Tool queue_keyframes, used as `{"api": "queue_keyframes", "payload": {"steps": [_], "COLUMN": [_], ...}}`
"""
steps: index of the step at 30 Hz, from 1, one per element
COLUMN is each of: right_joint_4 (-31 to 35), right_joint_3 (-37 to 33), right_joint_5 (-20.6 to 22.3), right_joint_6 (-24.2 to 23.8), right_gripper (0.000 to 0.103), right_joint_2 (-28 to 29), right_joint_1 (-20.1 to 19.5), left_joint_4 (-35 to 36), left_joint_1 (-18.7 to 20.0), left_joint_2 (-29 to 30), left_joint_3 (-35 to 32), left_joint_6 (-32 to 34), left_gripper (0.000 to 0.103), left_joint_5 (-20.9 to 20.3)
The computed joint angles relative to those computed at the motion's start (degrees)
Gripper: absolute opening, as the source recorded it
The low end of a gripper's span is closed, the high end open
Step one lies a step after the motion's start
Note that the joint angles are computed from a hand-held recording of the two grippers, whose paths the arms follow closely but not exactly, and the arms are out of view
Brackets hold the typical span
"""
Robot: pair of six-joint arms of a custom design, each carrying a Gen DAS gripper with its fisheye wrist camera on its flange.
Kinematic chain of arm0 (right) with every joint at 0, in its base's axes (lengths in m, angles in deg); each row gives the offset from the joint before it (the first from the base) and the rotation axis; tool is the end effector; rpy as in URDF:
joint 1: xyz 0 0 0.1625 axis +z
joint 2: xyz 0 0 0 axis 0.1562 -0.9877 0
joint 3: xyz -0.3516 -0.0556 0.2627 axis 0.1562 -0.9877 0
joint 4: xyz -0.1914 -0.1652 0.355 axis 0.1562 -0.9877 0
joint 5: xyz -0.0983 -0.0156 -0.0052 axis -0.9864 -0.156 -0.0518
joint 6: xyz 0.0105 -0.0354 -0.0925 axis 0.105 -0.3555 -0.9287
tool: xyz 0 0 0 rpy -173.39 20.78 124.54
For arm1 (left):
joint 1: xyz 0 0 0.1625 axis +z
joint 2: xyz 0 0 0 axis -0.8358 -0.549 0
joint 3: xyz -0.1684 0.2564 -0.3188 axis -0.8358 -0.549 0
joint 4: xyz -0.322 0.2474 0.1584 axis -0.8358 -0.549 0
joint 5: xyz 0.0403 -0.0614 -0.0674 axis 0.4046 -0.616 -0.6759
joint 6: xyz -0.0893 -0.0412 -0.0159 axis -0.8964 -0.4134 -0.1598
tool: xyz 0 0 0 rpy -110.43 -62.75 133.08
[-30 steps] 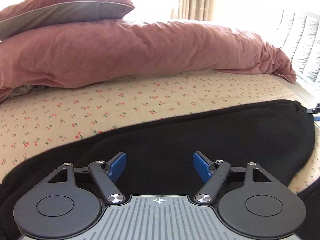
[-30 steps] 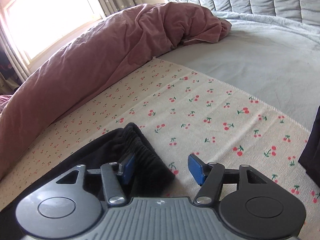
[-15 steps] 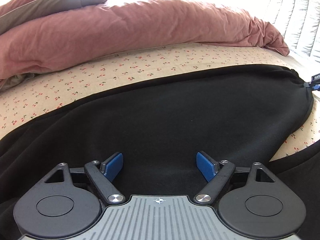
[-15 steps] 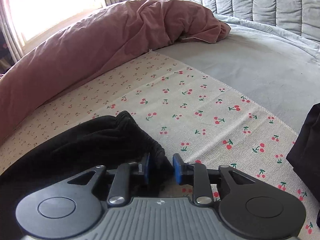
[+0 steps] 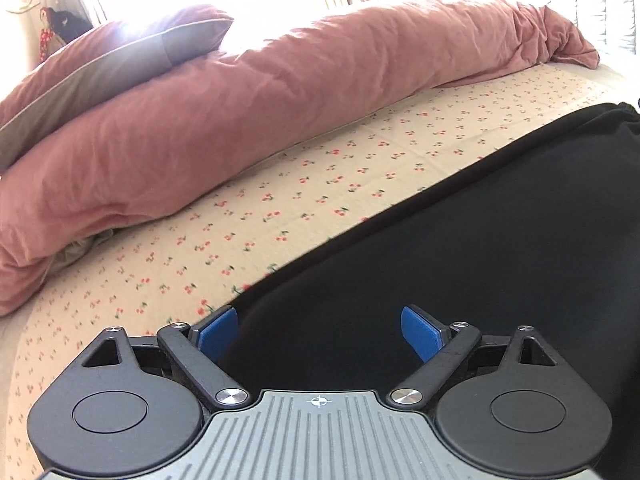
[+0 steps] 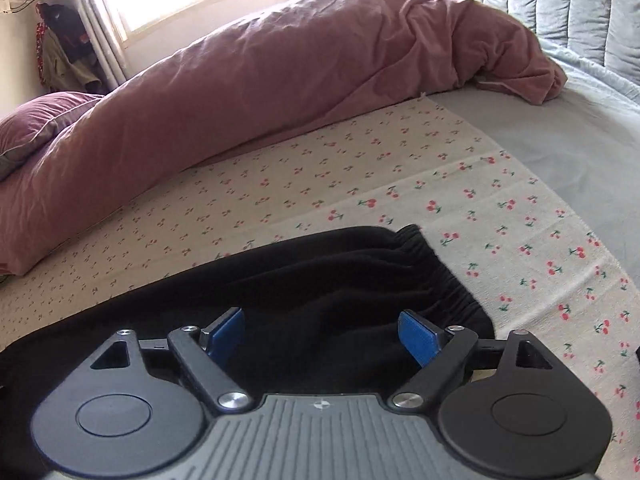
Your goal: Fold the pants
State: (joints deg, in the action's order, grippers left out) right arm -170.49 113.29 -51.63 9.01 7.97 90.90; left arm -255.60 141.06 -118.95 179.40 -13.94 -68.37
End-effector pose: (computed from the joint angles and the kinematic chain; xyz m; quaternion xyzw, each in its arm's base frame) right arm 0.2045 -0.6872 0.0178 0.0988 -0.8885 0.3664 0.2581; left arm 0.1313 -0.5962 0.3698 0.3007 0.7943 -0.3114 0.4264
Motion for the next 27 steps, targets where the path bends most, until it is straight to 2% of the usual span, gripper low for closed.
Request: {"api": "queue_keyframes", "payload": {"steps": [3, 6, 8, 11, 13, 16, 18, 20, 21, 22, 23, 24, 25, 26, 27], "right_joint_4": [3.87, 5.10, 6.02, 8.25, 8.94, 9.42, 8.70, 6.91, 5.60, 4.96, 4.28, 4.80, 3.87, 2.66, 1.93], "right_joint_3": [-2.93, -6.64, -9.14, -13.10, -15.39, -18.68, -20.95, -23.97, -26.29, -28.68, -32.57, -36.30, -38.27, -37.84, -35.94], "right_joint_5": [0.51, -0.58, -1.78, -3.12, -2.88, -2.19, -2.78, -4.07, -5.99, -8.33, -12.77, -17.06, -19.16, -18.86, -18.05], "right_joint_6": [1.99, 2.29, 2.76, 6.36, 9.97, 16.57, 20.69, 22.64, 21.61, 19.27, 14.97, 11.07, 7.22, 5.12, 5.19], "right_gripper": [0.086, 0.086, 0.086, 0.086, 0.086, 0.086, 0.089, 0.092, 0.088, 0.065, 0.046, 0.021, 0.013, 0.004, 0.001], "right_joint_2": [1.97, 4.88, 6.46, 8.32, 9.21, 10.55, 12.10, 14.42, 16.20, 17.89, 20.59, 23.01, 24.44, 24.37, 23.33], "right_joint_1": [0.78, 1.40, 1.49, 1.21, 0.72, -0.22, -0.56, -0.51, -0.05, 0.45, 1.24, 1.82, 1.98, 1.89, 1.72], "left_joint_4": [1.37, 0.91, 3.48, 9.06, 12.79, 14.95, 14.94, 12.56, 11.05, 9.28, 7.23, 4.94, 2.83, 0.92, -0.32], "left_joint_1": [1.58, 3.15, 4.00, 5.19, 5.90, 6.84, 6.87, 6.34, 6.03, 5.65, 5.20, 4.71, 4.22, 3.78, 3.35], "left_joint_2": [3.26, 5.80, 6.51, 6.67, 6.48, 5.80, 5.33, 5.37, 5.51, 5.78, 6.07, 6.43, 6.75, 7.14, 7.29], "left_joint_3": [-5.12, -8.55, -10.42, -13.10, -14.40, -14.43, -13.69, -12.49, -11.88, -11.31, -10.64, -9.94, -9.24, -8.78, -8.37], "left_joint_6": [0.23, 0.59, -0.16, -4.77, -7.91, -9.62, -9.40, -8.53, -8.07, -7.68, -7.29, -6.58, -5.98, -5.72, -6.11], "left_gripper": [0.091, 0.090, 0.090, 0.090, 0.086, 0.070, 0.042, 0.026, 0.018, 0.014, 0.009, 0.006, 0.005, 0.004, 0.003], "left_joint_5": [0.30, -1.53, -3.15, -5.99, -7.71, -11.26, -12.42, -11.58, -10.76, -9.63, -8.29, -6.89, -5.59, -4.32, -3.21]}}
